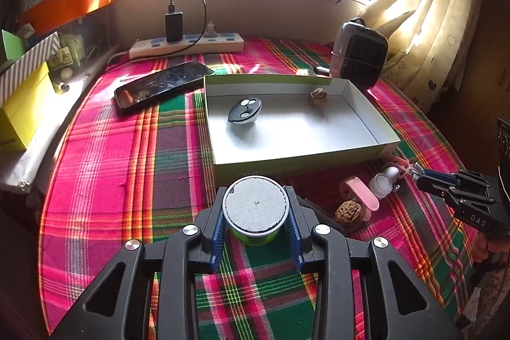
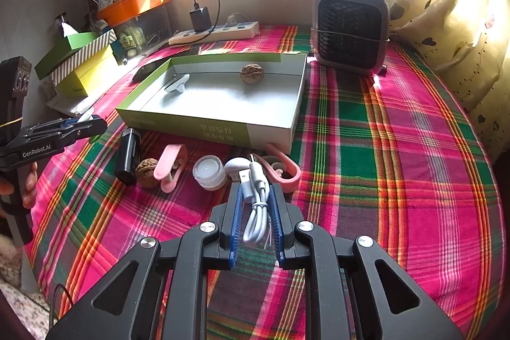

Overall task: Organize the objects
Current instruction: 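Carry the spool and cable in both tools over the white box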

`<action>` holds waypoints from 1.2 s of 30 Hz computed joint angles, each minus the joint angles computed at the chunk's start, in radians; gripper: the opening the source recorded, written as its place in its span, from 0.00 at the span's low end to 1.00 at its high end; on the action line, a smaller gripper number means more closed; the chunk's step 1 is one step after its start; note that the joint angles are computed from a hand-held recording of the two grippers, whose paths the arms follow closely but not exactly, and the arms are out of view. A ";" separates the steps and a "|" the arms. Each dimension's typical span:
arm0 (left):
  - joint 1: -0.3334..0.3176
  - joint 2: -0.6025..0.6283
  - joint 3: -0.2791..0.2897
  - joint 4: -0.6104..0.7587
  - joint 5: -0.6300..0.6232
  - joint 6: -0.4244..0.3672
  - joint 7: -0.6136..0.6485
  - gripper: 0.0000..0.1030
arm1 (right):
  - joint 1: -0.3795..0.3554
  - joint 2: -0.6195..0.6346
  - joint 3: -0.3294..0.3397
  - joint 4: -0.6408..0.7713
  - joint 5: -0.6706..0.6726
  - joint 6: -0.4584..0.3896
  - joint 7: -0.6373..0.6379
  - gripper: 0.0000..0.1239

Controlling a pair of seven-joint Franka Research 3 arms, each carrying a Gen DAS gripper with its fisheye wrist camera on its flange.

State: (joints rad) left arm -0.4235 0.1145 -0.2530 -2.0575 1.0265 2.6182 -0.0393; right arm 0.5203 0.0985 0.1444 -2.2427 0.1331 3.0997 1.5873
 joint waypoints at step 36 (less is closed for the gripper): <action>-0.032 0.311 0.105 0.421 -0.215 0.028 0.421 0.30 | 0.136 0.289 -0.188 0.471 -0.274 -0.168 0.277 0.15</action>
State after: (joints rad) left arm -0.4560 0.4258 -0.1485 -1.6361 0.8110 2.6467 0.3816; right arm 0.6564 0.3875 -0.0437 -1.7716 -0.1411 2.9314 1.8638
